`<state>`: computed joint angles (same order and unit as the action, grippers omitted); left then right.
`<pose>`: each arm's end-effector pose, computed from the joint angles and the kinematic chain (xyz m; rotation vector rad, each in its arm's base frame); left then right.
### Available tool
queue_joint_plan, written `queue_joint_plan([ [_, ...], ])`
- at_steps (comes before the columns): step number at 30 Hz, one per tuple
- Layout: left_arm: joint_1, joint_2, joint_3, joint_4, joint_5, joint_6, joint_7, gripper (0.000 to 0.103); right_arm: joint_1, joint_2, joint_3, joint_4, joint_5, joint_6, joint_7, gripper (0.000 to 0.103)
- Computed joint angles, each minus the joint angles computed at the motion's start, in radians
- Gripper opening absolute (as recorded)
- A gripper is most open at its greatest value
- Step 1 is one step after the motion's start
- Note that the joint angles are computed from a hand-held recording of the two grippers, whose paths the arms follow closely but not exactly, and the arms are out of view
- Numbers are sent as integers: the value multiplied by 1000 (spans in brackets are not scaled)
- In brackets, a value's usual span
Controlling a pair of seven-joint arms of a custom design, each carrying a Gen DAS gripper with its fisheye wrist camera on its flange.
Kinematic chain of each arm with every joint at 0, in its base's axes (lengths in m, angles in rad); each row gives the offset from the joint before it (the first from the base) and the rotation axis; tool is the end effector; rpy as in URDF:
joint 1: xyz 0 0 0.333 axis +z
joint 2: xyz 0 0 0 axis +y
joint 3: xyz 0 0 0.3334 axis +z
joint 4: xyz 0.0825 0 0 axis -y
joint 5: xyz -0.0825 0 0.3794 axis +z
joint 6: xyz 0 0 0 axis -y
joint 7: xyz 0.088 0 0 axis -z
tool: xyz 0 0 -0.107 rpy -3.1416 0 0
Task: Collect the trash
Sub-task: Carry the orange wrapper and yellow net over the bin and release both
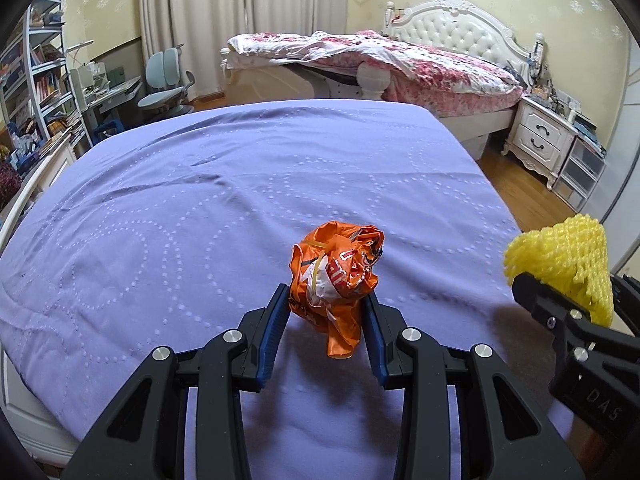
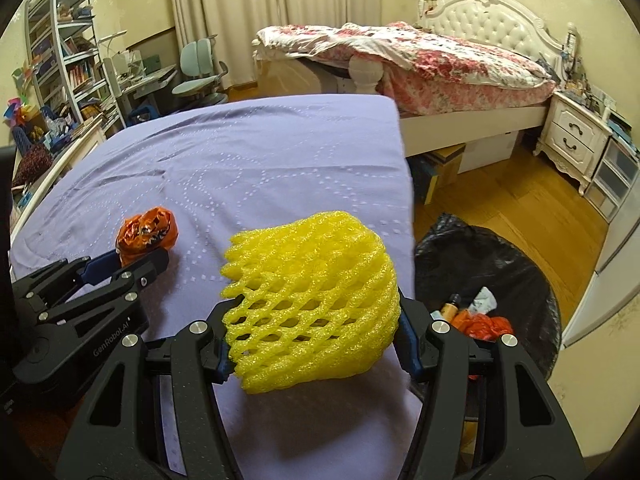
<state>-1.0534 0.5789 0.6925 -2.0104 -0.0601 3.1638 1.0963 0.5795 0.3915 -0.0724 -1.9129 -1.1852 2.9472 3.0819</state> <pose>0.5981 -0.2753 0.3219 -1.7448 1.8166 -0.7286 0.5343 0.3711 0.3525 -1.8205 1.6166 -0.5849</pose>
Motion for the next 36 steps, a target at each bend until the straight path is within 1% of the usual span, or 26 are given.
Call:
queue_joint_plan([
  [2,-11,1,0,3,1,7,3,38,16,-25,-28,-27,-58,-6,72,59],
  [5,-17,3,-9,11,-5,19,15,38,1,-54,-25,-60,-129,-18,155,59],
  [8,-40,10,-4,14,-25,30,29,38,-24,-87,-16,-101,-196,-47,241,59],
  [11,-41,18,-16,33,-41,29,55,38,-53,-110,6,-129,-239,-74,294,59],
  [15,-10,26,-64,75,-51,24,80,38,-104,-139,34,-165,-284,-102,361,59],
  [19,1,44,-91,123,-42,23,94,38,-153,-159,59,-191,-318,-119,408,59],
  [23,34,69,-137,188,-28,8,106,38,-190,-171,71,-203,-336,-135,433,59],
  [24,36,76,-141,201,-23,5,103,38,-198,-174,72,-207,-343,-136,443,60],
  [32,102,130,-214,320,53,-54,74,38,-245,-175,76,-224,-355,-132,465,60],
  [36,124,158,-238,378,102,-82,40,38,-256,-168,74,-221,-351,-126,456,60],
])
